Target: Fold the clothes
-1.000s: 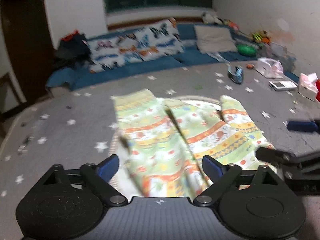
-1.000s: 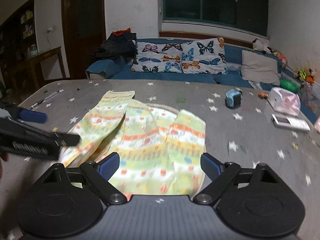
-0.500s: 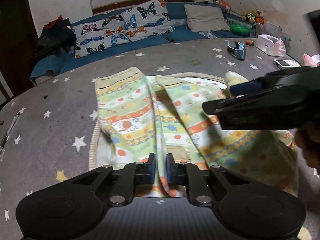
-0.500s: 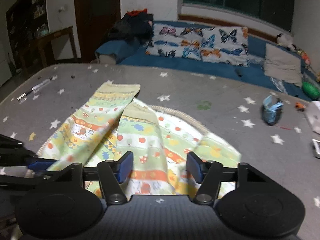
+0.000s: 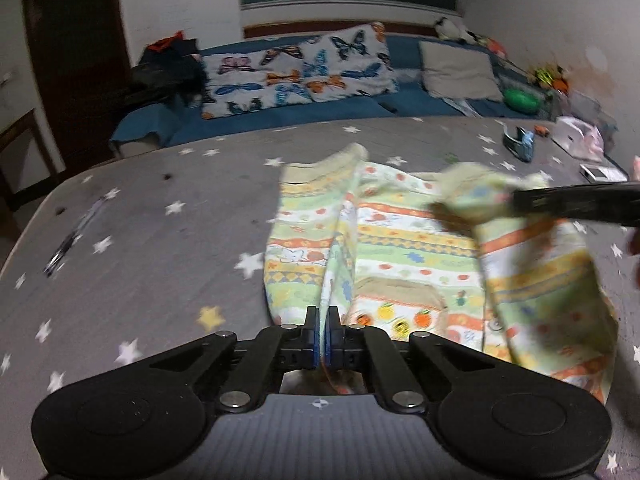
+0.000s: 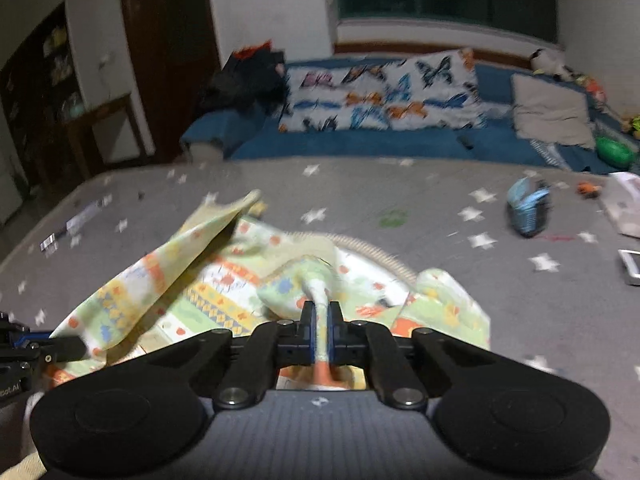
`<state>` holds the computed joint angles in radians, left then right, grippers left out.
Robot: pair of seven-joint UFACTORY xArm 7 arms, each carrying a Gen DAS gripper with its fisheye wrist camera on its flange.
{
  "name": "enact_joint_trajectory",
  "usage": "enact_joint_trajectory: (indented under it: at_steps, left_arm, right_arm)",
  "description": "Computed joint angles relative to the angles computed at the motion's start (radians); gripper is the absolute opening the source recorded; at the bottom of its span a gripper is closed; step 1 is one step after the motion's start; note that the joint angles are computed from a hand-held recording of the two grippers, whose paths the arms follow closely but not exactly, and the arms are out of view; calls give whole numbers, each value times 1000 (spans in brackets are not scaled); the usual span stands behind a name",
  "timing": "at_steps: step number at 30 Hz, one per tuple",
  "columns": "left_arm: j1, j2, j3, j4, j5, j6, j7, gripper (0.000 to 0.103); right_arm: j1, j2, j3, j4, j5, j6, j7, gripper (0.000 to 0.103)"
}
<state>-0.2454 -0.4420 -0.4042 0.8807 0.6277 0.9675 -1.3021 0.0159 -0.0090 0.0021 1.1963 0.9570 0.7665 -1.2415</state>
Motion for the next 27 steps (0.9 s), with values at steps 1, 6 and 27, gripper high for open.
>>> enact_joint_trajectory:
  at_steps: [1,6,27]
  left_arm:
    - [-4,-21,-3,-10,-6,14,-9,2]
    - [-26,-143,-35,-75,-70,95,-44,2]
    - [-104,-294,-150,-87,-244,232,-28,29]
  right_arm:
    - [-13,-18,-13,-4,19,14,-3,5]
    - [-66,-105,-91,-25,83,74,-34,5]
    - [-255,-194,-260,-170,-22,30,-65,28]
